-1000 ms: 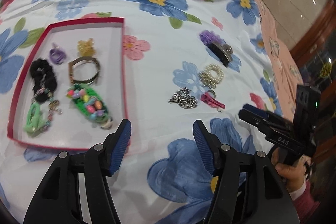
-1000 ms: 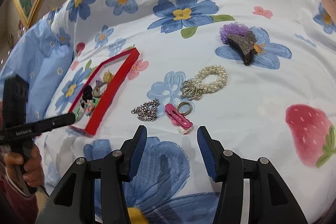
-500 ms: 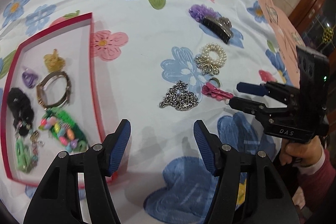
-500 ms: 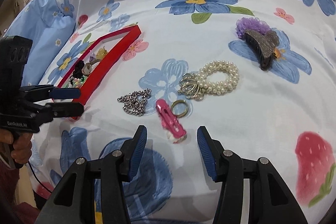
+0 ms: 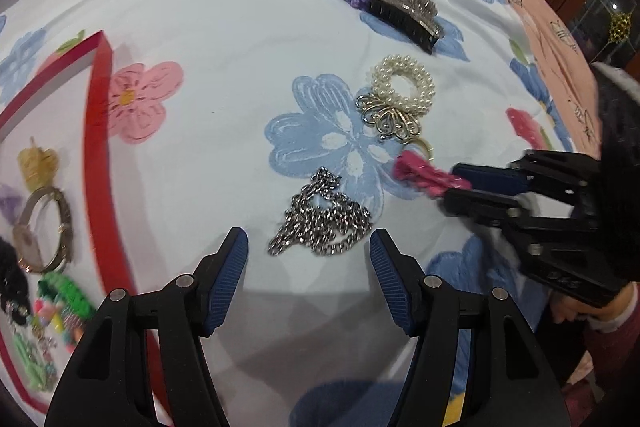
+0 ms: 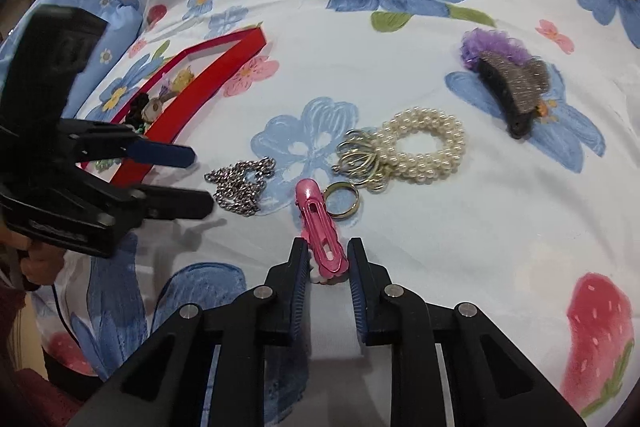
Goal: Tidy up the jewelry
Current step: 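Grasp the silver chain with the left tool while the right tool grasps the pink hair clip, then carry the chain and pink clip into the red tray and open both tools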
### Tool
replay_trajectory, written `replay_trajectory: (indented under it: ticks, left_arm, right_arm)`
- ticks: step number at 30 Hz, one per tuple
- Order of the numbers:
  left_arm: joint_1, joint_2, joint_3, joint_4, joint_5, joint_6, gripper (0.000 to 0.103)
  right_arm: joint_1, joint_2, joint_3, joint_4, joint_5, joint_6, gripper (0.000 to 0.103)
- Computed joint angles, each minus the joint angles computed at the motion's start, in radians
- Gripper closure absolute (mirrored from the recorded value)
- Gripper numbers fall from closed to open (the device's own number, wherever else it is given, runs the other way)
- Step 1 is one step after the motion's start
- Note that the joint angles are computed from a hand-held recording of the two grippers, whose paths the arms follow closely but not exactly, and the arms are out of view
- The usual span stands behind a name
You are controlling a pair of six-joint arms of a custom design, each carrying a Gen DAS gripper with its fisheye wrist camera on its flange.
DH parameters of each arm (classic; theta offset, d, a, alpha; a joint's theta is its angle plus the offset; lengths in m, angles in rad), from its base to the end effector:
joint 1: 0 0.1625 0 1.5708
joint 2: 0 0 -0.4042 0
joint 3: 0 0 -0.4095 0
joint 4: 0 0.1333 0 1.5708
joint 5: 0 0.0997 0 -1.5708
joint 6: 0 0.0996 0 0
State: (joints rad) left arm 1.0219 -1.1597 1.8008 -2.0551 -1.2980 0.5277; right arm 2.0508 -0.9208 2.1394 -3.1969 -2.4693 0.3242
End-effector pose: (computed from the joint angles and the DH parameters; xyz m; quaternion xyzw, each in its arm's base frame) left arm -0.1625 -0.5726 0.1778 0.5155 0.8425 0.0762 0.1364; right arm 0.2809 -0.4197 0.0825 -0.0190 -0.8863 0.3342 0.3201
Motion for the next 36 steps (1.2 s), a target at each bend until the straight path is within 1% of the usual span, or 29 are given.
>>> replay_trajectory:
  ticks: [3, 4, 5, 6, 7, 8, 9, 11, 17, 19, 23, 30, 36]
  left_arm:
    - [-0.006, -0.001, 0.025, -0.047, 0.004, 0.022, 0.04]
    - [-0.008, -0.001, 0.029, -0.055, 0.005, 0.028, 0.043]
    - [-0.01, -0.003, 0.039, -0.07, 0.004, 0.042, 0.054]
    - [-0.014, -0.006, 0.048, -0.082, 0.008, 0.057, 0.059]
    - [-0.017, -0.008, 0.054, -0.09, 0.009, 0.069, 0.07]
    - [-0.017, -0.008, 0.055, -0.089, 0.004, 0.076, 0.084]
    - [-0.016, -0.008, 0.051, -0.078, -0.006, 0.08, 0.091]
    - [-0.015, -0.01, 0.05, -0.078, -0.016, 0.074, 0.093]
    - [0.002, -0.043, 0.048, -0.068, -0.059, 0.046, 0.093]
    - [0.015, -0.059, 0.036, -0.055, -0.087, 0.022, 0.093]
    - [0.036, -0.087, 0.012, -0.037, -0.14, -0.019, 0.094]
    - [0.066, -0.131, -0.024, -0.023, -0.203, -0.067, 0.094]
    - [0.087, -0.172, -0.045, -0.029, -0.216, -0.083, 0.094]
  right_arm:
    - [0.0, -0.02, 0.026, -0.04, -0.002, 0.025, 0.083]
    - [0.0, -0.028, 0.037, -0.058, -0.001, 0.035, 0.083]
    - [0.0, -0.035, 0.047, -0.072, 0.003, 0.045, 0.083]
    - [-0.001, -0.042, 0.058, -0.089, 0.009, 0.054, 0.083]
    - [0.0, -0.048, 0.067, -0.103, 0.012, 0.064, 0.083]
    - [0.0, -0.047, 0.068, -0.111, 0.011, 0.068, 0.083]
    - [0.002, -0.048, 0.074, -0.125, 0.011, 0.074, 0.083]
    - [0.002, -0.048, 0.081, -0.147, 0.019, 0.084, 0.083]
    - [0.015, -0.03, 0.083, -0.213, 0.026, 0.098, 0.083]
    - [0.023, -0.023, 0.075, -0.217, 0.018, 0.099, 0.083]
    - [0.032, -0.017, 0.062, -0.232, 0.029, 0.089, 0.083]
    - [0.052, 0.017, 0.011, -0.23, 0.05, 0.06, 0.083]
    - [0.068, 0.052, -0.041, -0.221, 0.078, 0.031, 0.083]
